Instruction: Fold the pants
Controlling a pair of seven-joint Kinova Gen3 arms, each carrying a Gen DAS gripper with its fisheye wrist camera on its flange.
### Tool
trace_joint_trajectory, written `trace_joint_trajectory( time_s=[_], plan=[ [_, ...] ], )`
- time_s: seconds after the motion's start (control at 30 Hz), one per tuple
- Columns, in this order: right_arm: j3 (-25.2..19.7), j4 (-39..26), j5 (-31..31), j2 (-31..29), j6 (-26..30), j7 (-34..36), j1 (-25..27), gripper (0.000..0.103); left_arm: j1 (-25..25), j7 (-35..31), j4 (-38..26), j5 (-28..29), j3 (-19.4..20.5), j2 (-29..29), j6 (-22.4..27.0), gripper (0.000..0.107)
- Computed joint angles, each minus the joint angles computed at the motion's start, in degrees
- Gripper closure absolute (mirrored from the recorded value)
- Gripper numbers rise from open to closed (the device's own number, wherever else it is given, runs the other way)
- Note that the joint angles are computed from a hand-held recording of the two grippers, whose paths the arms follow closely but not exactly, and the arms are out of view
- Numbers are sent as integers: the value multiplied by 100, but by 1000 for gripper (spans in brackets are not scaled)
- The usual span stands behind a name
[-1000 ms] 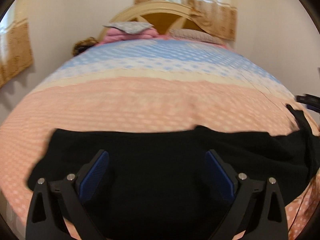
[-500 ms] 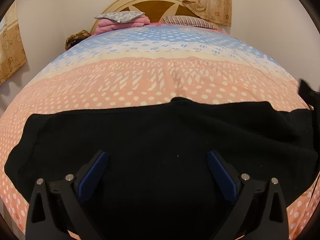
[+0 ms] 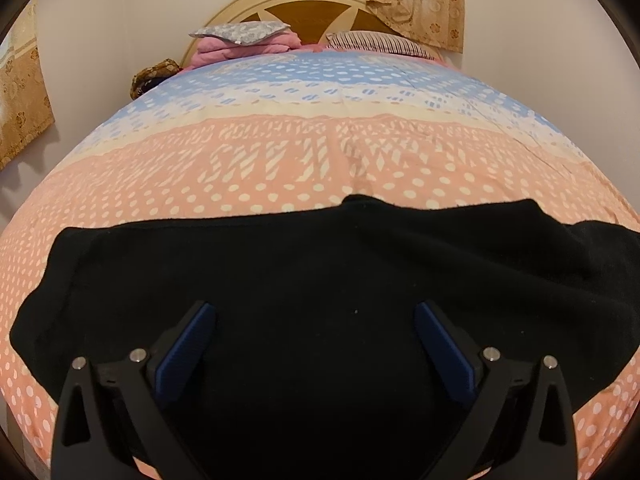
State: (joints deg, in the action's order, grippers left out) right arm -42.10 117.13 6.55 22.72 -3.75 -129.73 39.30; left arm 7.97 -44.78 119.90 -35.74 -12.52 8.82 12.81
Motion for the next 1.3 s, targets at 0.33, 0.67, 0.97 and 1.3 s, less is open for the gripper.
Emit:
trace_joint_trajectory(
  time_s=[0.33, 0.67, 0.97, 1.3],
  plan=[
    [880, -297, -525, -803, 615, 1082, -504, 59, 1526, 1303, 138, -2255, -522, -477, 93, 5],
    [2373, -2290, 850, 401, 2080, 1738, -2610, 55, 708, -242, -105, -861, 1084, -289, -201, 5],
    [4125, -1971, 1354, 146, 1769, 1248, -4014, 96, 566, -1759, -284, 431, 1454, -26, 26, 5],
    [2174, -1851, -637, 240, 1465, 2416, -1764, 95, 856, -2224, -73, 956, 1011, -266, -334, 5]
  ],
)
